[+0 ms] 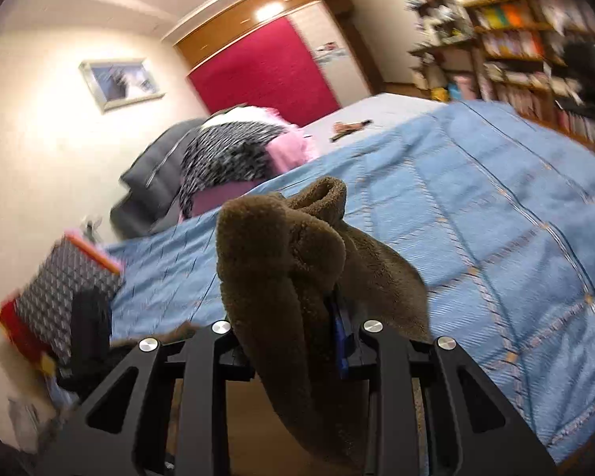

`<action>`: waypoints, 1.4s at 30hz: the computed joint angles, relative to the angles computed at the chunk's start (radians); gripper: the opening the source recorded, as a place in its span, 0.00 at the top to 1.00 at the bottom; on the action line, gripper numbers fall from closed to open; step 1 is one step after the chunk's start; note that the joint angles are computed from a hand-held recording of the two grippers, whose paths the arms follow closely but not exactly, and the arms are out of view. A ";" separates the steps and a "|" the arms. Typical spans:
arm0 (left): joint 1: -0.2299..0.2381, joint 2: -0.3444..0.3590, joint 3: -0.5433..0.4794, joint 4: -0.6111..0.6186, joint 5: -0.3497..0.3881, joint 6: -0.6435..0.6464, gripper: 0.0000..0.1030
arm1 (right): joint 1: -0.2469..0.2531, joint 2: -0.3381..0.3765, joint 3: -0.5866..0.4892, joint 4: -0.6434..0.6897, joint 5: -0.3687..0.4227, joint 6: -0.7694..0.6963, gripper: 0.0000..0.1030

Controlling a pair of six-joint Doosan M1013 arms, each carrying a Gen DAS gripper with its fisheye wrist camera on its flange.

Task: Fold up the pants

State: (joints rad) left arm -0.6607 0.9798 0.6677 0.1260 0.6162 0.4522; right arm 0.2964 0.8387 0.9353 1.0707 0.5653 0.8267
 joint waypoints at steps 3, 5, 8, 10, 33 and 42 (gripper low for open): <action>0.002 -0.037 0.068 0.025 -0.065 -0.032 0.16 | 0.023 0.007 -0.015 -0.051 0.027 -0.008 0.72; 0.003 -0.057 0.102 0.051 -0.093 -0.057 0.16 | 0.042 0.019 -0.036 -0.095 0.045 -0.002 0.72; 0.006 -0.093 0.175 0.091 -0.153 -0.121 0.16 | 0.068 0.032 -0.056 -0.153 0.062 -0.003 0.72; 0.008 -0.109 0.210 0.100 -0.180 -0.152 0.16 | 0.087 0.042 -0.074 -0.192 0.078 -0.003 0.72; 0.036 -0.213 0.459 0.247 -0.326 -0.453 0.16 | 0.185 0.126 -0.173 -0.460 0.221 -0.081 0.54; 0.037 -0.180 0.395 -0.075 -0.272 -0.101 0.16 | 0.158 0.136 -0.187 -0.239 0.434 -0.319 0.36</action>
State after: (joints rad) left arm -0.6236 0.7995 1.0629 0.0507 0.3445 0.3508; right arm 0.4548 0.9751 0.7480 0.8314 0.9997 0.5078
